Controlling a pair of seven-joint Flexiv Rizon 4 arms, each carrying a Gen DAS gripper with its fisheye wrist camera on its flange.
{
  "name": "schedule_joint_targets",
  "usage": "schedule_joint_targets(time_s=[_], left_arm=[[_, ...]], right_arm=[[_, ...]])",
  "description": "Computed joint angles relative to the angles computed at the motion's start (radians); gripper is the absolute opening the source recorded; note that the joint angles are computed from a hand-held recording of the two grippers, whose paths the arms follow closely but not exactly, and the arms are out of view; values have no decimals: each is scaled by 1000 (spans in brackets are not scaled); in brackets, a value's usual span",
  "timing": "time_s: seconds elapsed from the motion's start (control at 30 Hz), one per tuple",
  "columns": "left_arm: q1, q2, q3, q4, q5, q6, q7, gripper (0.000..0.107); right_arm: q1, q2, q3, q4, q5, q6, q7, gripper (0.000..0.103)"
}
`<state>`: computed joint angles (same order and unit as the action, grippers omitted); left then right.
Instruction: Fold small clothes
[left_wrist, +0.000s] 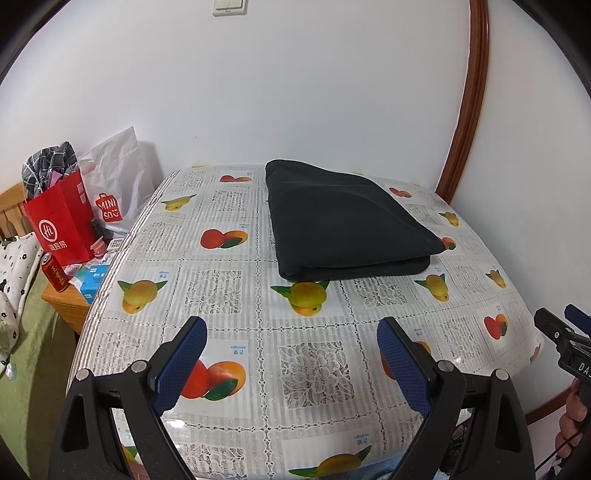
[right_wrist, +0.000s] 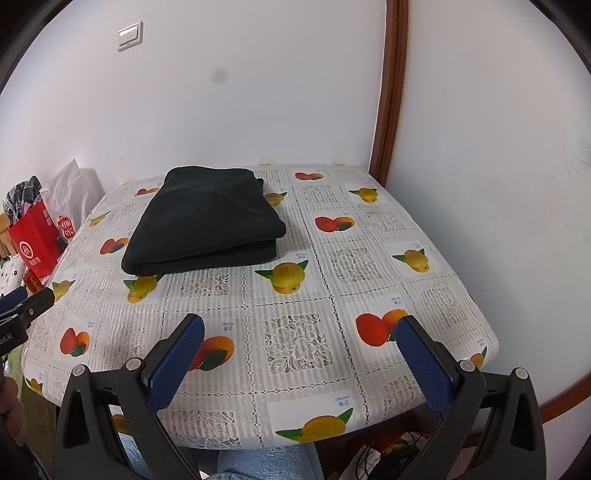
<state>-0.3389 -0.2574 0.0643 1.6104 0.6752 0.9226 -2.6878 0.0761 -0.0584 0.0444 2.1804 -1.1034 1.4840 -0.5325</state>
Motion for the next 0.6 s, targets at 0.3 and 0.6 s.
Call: schedule_joint_targets(time_s=[0.3, 0.6], left_arm=[[0, 1, 0, -2, 3, -2, -8, 94], [5, 1, 1, -3, 3, 3, -7, 94]], right_arm=[[0, 5, 4, 3, 6, 2, -1, 102], [1, 2, 6, -2, -10, 0, 10, 102]])
